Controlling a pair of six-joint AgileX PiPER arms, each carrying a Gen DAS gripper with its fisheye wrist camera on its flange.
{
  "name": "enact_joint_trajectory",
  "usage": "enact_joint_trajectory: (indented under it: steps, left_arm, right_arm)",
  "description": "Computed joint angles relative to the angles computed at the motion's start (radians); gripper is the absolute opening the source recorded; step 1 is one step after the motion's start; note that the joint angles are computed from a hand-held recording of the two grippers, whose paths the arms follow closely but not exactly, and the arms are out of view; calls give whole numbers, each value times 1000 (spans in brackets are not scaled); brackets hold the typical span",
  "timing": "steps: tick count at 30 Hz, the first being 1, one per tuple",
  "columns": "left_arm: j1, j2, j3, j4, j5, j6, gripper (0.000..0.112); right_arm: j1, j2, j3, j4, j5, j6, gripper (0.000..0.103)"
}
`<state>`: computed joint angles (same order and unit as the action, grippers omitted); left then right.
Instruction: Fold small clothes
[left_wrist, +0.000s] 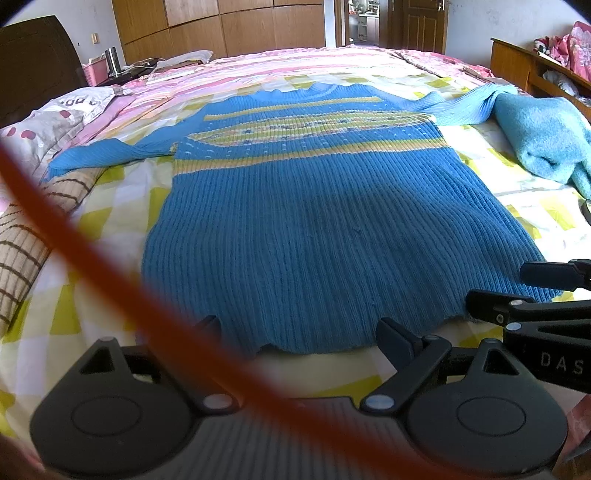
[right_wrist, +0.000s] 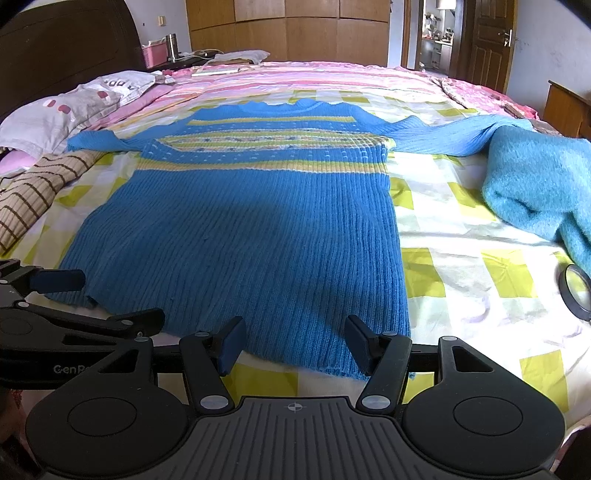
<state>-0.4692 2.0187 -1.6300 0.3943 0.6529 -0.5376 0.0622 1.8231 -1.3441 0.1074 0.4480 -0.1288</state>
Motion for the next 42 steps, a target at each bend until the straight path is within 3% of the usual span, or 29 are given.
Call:
enact_joint_trajectory:
  steps: [42]
  left_arm:
    - [1,5,3,-4,-10,-2,96]
  right_arm:
    - [-10,-8,16,65,-5,-73,58]
